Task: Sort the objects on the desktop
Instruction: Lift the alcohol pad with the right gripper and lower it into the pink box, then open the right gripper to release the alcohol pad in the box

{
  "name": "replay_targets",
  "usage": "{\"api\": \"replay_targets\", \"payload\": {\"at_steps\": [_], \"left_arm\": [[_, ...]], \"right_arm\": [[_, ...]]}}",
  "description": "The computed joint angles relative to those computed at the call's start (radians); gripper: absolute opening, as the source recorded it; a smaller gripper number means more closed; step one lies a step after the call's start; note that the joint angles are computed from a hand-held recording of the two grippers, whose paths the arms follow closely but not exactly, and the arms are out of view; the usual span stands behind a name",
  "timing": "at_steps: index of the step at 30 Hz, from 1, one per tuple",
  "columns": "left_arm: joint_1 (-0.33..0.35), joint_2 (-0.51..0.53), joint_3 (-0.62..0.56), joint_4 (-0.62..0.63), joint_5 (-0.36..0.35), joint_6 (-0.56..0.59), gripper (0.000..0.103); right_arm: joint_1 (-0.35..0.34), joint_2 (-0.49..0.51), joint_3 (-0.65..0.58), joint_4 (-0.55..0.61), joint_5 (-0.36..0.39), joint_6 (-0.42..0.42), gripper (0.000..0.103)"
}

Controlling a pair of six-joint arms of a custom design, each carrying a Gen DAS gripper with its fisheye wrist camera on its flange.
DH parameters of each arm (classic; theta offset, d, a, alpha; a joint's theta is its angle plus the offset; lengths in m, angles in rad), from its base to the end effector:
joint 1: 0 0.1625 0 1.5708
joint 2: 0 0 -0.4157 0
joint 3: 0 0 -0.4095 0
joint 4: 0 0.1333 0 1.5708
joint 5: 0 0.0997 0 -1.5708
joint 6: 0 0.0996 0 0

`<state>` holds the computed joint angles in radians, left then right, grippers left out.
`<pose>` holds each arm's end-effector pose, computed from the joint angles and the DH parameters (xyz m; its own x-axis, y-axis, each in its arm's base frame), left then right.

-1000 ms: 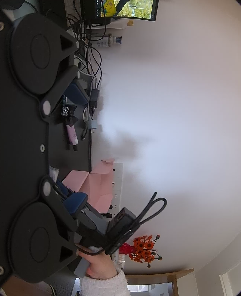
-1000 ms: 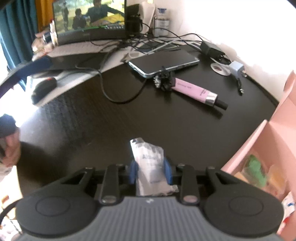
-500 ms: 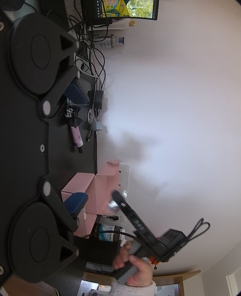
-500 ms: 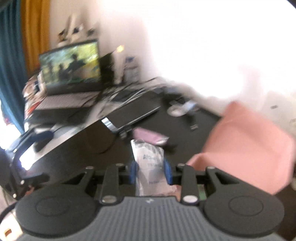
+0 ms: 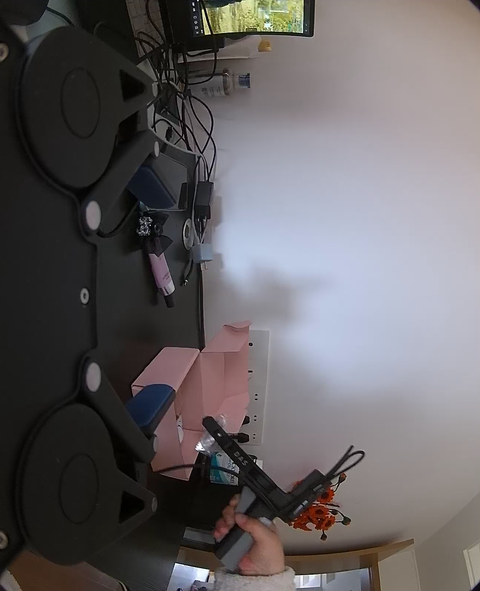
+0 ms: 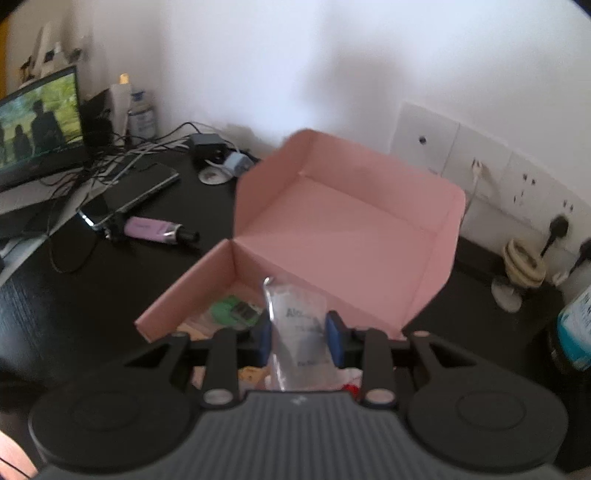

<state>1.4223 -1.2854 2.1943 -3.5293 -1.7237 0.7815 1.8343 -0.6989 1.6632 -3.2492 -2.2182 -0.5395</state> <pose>0.0423 -0.5157 0.2758 -0.6281 0.5434 -0.5570 0.7270 0.1546 -0.6690 0.2476 -0.6365 0.0987 -0.6479 -0.2258 0.7275 -0.6173 0.7152 -0.3278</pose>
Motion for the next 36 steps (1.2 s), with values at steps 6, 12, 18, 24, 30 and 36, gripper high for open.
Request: {"api": "replay_targets", "payload": {"at_steps": [6, 12, 18, 24, 30, 36], "left_arm": [[-0.004, 0.0, 0.003, -0.009, 0.009, 0.002, 0.103], [-0.007, -0.002, 0.004, -0.009, 0.018, -0.005, 0.103], [-0.006, -0.001, 0.006, -0.015, 0.012, -0.001, 0.103], [-0.004, -0.003, 0.007, -0.014, 0.008, 0.001, 0.103], [-0.004, -0.005, 0.009, -0.016, 0.008, 0.001, 0.103], [-0.003, -0.006, 0.008, -0.012, 0.009, -0.001, 0.103]], "right_arm": [[-0.006, 0.083, -0.065, -0.039, 0.046, -0.144, 0.029], [-0.009, 0.151, -0.147, -0.003, 0.059, -0.171, 0.029], [-0.02, 0.177, -0.177, 0.037, 0.05, -0.14, 0.029], [-0.028, 0.182, -0.182, 0.051, 0.047, -0.127, 0.029], [-0.035, 0.182, -0.179, 0.047, 0.056, -0.126, 0.029], [-0.033, 0.186, -0.175, 0.025, 0.055, -0.145, 0.033]]}}
